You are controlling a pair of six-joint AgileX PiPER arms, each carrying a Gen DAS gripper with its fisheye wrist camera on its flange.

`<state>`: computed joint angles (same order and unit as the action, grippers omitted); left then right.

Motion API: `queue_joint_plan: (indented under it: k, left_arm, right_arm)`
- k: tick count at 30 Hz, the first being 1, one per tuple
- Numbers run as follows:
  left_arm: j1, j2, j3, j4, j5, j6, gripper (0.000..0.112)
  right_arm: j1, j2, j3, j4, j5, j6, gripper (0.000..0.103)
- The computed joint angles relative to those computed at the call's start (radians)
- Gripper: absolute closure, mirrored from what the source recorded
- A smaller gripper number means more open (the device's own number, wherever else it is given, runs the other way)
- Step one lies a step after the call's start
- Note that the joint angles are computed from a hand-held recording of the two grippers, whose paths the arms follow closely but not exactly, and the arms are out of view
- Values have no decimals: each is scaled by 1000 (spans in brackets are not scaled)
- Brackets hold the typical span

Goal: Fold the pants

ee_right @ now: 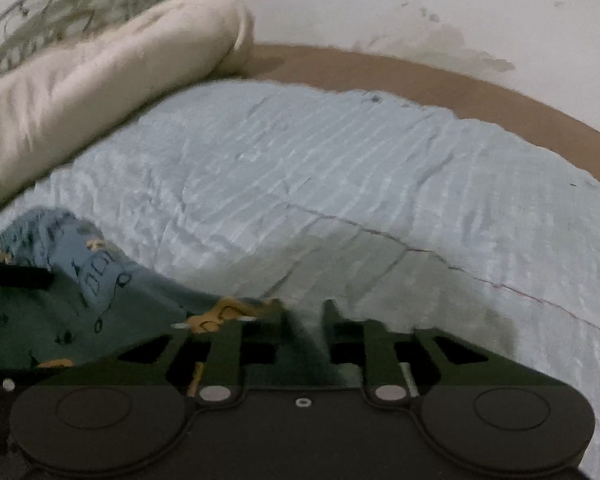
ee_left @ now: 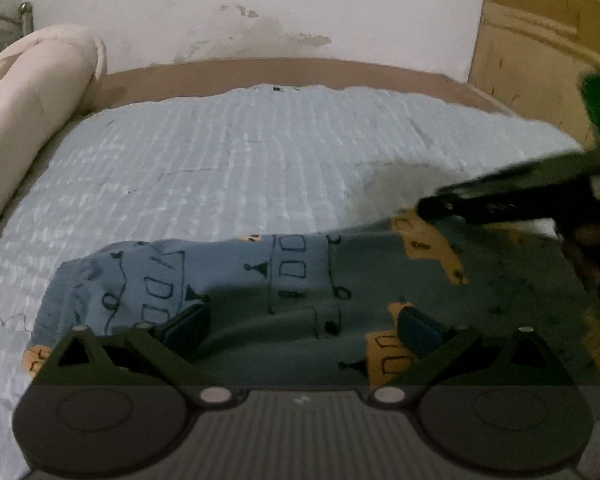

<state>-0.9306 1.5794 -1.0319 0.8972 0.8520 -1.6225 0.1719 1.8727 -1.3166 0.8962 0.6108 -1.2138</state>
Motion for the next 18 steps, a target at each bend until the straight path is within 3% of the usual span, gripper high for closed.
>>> queue_joint_plan:
  k: [3,7,12,15,18]
  left_arm:
    - [-1,-2,-10,21,-18,-68,10]
    - [27,53,-81,13,-65,-80,10]
    - [79,191,-202,-46,-31,28,10]
    - [96,182,-190,-58,-30,43,10]
    - [76,190,-243,-85,105,54,10]
  right_arm:
    - [-60,-108,143,117,-54,-136,62]
    - [-175,-265,365,290,-64,-360,27]
    - [-320,-317,482,283,-109,-432,22]
    - [-405,-313,478,323,-166,-480,19]
    - [-477,-296,466,404,-269,-561,18]
